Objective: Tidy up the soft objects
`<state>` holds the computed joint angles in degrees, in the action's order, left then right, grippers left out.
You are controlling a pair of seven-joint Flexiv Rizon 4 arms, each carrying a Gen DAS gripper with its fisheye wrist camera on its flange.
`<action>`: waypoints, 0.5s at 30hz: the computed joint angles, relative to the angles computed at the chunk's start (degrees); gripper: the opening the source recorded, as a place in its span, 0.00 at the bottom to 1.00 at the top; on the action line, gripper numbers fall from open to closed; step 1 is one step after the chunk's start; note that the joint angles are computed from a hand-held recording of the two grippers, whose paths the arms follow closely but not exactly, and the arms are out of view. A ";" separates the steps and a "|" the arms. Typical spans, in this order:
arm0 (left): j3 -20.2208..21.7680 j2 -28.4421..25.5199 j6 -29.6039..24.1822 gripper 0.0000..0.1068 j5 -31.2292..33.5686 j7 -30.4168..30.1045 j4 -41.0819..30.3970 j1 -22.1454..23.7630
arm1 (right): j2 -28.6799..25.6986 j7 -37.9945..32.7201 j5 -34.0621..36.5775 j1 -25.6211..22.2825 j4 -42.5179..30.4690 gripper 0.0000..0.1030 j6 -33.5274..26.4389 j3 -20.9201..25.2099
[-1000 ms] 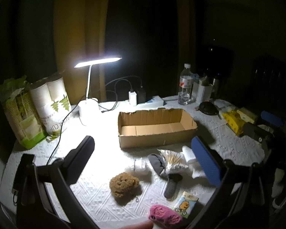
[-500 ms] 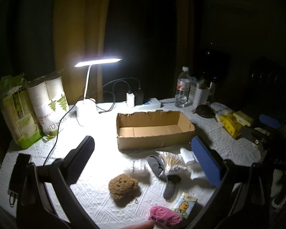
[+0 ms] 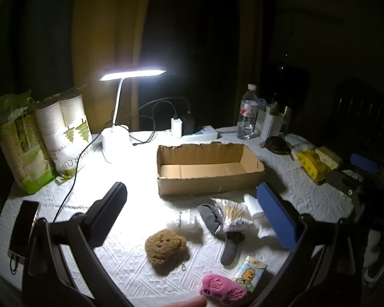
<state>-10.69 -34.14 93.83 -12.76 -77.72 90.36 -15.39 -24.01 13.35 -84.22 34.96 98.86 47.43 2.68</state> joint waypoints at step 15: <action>0.36 -0.08 1.83 0.96 0.75 -0.94 0.25 -0.82 | 0.44 2.06 -1.48 -1.28 1.15 0.90 2.13 0.00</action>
